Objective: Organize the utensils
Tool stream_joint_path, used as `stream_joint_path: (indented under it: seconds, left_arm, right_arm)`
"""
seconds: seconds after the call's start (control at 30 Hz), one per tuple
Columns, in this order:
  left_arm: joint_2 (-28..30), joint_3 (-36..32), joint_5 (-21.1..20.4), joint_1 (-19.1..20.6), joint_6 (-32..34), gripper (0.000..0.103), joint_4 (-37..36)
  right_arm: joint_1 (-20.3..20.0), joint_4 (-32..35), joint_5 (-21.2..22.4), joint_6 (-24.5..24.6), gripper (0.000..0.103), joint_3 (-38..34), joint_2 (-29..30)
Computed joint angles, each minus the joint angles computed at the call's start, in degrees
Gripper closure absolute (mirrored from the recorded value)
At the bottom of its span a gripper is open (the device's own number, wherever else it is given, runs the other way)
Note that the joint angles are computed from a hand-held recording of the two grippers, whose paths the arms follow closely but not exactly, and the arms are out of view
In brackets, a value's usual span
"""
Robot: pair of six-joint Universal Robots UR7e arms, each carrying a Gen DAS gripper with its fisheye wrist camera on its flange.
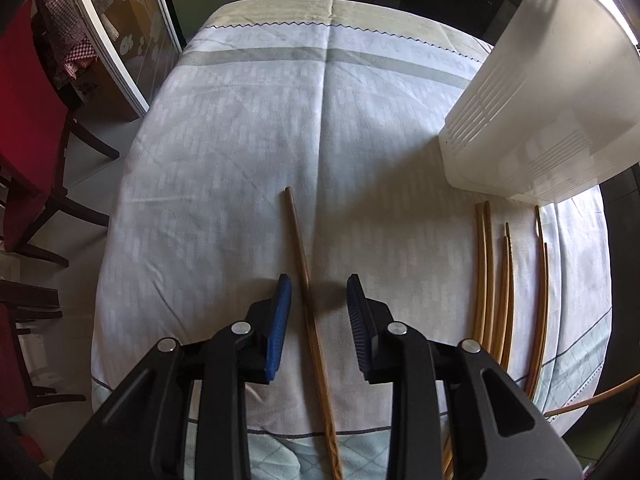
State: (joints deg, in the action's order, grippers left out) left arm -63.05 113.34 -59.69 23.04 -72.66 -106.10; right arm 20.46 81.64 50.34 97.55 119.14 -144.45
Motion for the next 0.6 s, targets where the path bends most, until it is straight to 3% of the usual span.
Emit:
stream_joint_path:
  seconds: [0.03, 0.1, 0.33, 0.6]
  left_arm:
    - [0.3, -0.4, 0.4, -0.1, -0.1, 0.079, 0.3]
    - [0.6, -0.6, 0.7, -0.1, 0.2, 0.097, 0.5]
    - [-2.7, 2.3, 4.6, -3.3, 0.0, 0.097, -3.6]
    - [-9.4, 7.7, 15.4, -16.3, -4.3, 0.098, -4.6]
  right_arm:
    - [0.2, -0.1, 0.1, 0.2, 0.096, -0.1, 0.1]
    - [1.1, -0.9, 0.5, 1.2, 0.096, -0.2, 0.5]
    - [2.4, -1.6, 1.4, 2.8, 0.096, -0.9, 1.4]
    - [3.2, -2.2, 1.6, 3.5, 0.096, -0.8, 1.3]
